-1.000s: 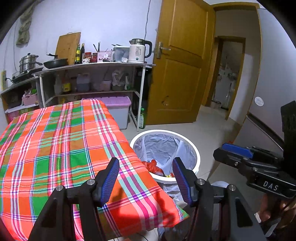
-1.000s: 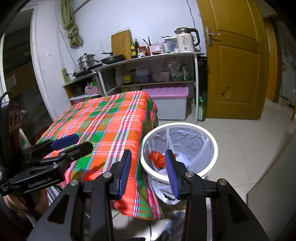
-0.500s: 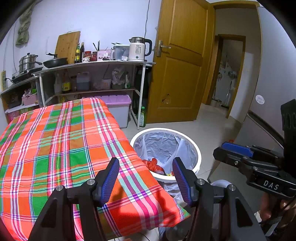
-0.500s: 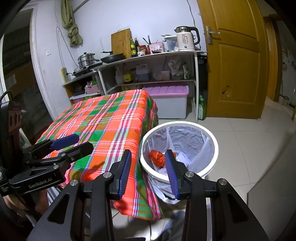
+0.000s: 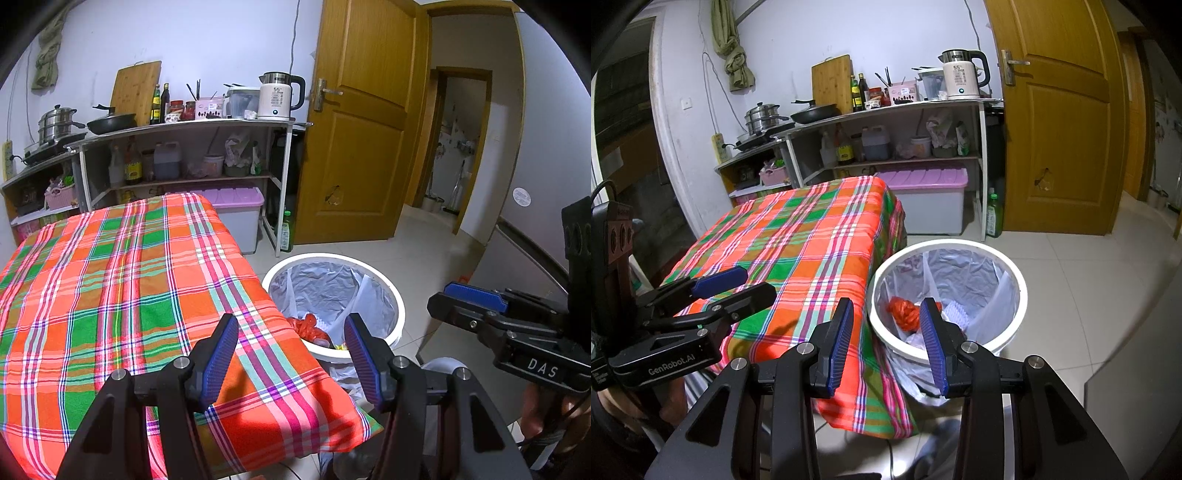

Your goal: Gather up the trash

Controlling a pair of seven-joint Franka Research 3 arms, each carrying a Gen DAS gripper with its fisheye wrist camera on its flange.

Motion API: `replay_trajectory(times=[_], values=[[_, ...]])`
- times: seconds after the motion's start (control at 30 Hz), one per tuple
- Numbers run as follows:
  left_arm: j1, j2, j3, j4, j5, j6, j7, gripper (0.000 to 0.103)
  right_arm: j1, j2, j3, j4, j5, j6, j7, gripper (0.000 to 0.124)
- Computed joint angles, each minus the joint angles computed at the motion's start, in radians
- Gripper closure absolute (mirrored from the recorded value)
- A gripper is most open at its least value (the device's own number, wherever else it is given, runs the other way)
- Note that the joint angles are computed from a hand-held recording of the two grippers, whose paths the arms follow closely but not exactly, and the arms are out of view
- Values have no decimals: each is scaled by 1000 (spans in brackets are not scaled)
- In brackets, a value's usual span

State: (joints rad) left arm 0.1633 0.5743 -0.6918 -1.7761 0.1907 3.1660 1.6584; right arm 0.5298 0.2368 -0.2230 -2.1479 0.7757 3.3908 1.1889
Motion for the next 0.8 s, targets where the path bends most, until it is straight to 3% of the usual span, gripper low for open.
replay_trajectory(times=[0.33, 0.47, 0.53, 0.73, 0.8], values=[[3, 4, -3, 6, -4, -9, 8, 44, -10, 2, 9, 1, -5, 0, 3, 85], [-15, 1, 17, 12, -8, -13, 7, 44, -1, 2, -1, 2, -1, -3, 1, 85], [-25, -2, 29, 13, -10, -14, 5, 44, -38, 7, 35, -3, -23, 6, 19, 85], [-64, -9, 70, 20, -14, -19, -3, 44, -43, 11, 38, -1, -27, 6, 23, 85], [-73, -11, 80, 20, -15, -20, -4, 44, -80, 17, 72, -4, -51, 13, 41, 85]])
